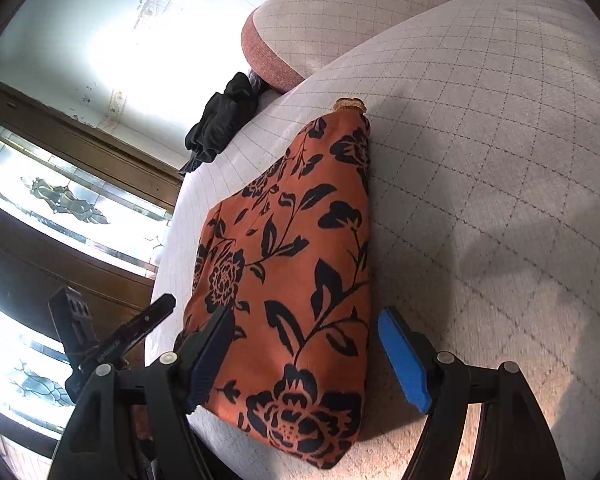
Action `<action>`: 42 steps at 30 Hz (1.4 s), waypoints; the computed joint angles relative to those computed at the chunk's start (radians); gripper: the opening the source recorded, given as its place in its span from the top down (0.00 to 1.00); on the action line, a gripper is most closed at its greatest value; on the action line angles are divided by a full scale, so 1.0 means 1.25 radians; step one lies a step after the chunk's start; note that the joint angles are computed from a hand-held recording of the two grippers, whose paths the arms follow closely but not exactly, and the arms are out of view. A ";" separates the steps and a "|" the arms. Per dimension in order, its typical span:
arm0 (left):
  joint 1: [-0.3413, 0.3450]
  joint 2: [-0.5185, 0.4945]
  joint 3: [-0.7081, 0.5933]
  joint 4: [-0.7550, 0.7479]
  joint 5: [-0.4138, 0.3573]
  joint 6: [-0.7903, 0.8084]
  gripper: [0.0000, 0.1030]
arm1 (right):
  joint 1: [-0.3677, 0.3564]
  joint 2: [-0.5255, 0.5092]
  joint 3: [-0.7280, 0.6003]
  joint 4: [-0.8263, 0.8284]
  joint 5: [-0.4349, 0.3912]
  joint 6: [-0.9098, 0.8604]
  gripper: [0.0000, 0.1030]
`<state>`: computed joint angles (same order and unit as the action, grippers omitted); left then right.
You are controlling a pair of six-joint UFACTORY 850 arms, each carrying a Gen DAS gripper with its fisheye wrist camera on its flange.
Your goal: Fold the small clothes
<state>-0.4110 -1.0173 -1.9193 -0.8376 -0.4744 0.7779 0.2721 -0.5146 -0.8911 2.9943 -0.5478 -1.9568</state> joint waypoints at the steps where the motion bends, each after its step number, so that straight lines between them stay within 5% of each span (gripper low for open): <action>1: 0.000 -0.023 -0.031 0.032 -0.020 -0.038 0.29 | -0.015 -0.016 -0.015 -0.040 -0.006 0.036 0.25; 4: -0.004 -0.080 -0.105 0.105 -0.074 -0.113 0.29 | -0.039 -0.063 -0.076 -0.125 0.019 0.103 0.25; 8: 0.005 -0.093 -0.108 0.026 -0.100 -0.052 0.33 | -0.044 -0.121 -0.145 -0.257 0.046 0.199 0.25; 10: 0.014 -0.111 -0.137 -0.015 -0.159 -0.026 0.53 | -0.030 -0.124 -0.161 -0.226 0.079 0.129 0.35; 14: 0.005 -0.096 -0.117 0.004 -0.129 -0.021 0.61 | -0.012 -0.116 -0.182 -0.164 0.164 0.038 0.59; 18: 0.001 -0.098 -0.125 0.035 -0.129 -0.065 0.61 | 0.008 -0.091 -0.186 -0.039 0.229 -0.127 0.66; 20: -0.006 -0.062 -0.084 0.063 -0.078 -0.081 0.61 | 0.002 -0.108 -0.193 -0.104 0.236 -0.041 0.60; 21: -0.012 -0.023 -0.030 0.047 -0.020 -0.042 0.61 | -0.008 -0.112 -0.181 -0.156 0.211 0.043 0.47; 23: -0.024 0.053 0.071 -0.057 0.081 0.113 0.63 | -0.026 -0.098 -0.137 -0.183 0.114 0.127 0.39; 26: -0.033 0.100 0.133 -0.212 0.084 0.287 0.62 | -0.034 -0.067 -0.082 -0.096 0.032 0.061 0.32; 31: -0.066 0.062 0.121 0.024 0.132 0.076 0.63 | -0.078 -0.098 -0.092 -0.122 -0.067 0.160 0.30; 33: -0.073 0.069 0.151 0.000 0.187 0.110 0.62 | -0.093 -0.137 -0.140 -0.193 -0.044 0.224 0.39; 34: -0.075 0.074 0.162 -0.022 0.199 0.138 0.62 | -0.090 -0.146 -0.167 -0.204 0.002 0.206 0.71; 39: -0.079 0.072 0.161 0.011 0.212 0.092 0.59 | -0.043 -0.136 -0.239 0.019 0.227 -0.117 0.72; 41: -0.079 0.077 0.170 -0.024 0.220 0.127 0.59 | -0.044 -0.132 -0.219 0.034 0.200 -0.088 0.64; 42: -0.076 0.078 0.173 -0.055 0.218 0.155 0.59 | -0.043 -0.120 -0.199 0.056 0.178 -0.088 0.49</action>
<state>-0.5061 -0.9194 -1.7036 -0.9062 -0.2021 0.9718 0.2189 -0.6646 -1.1395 3.0643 -0.3256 -2.0670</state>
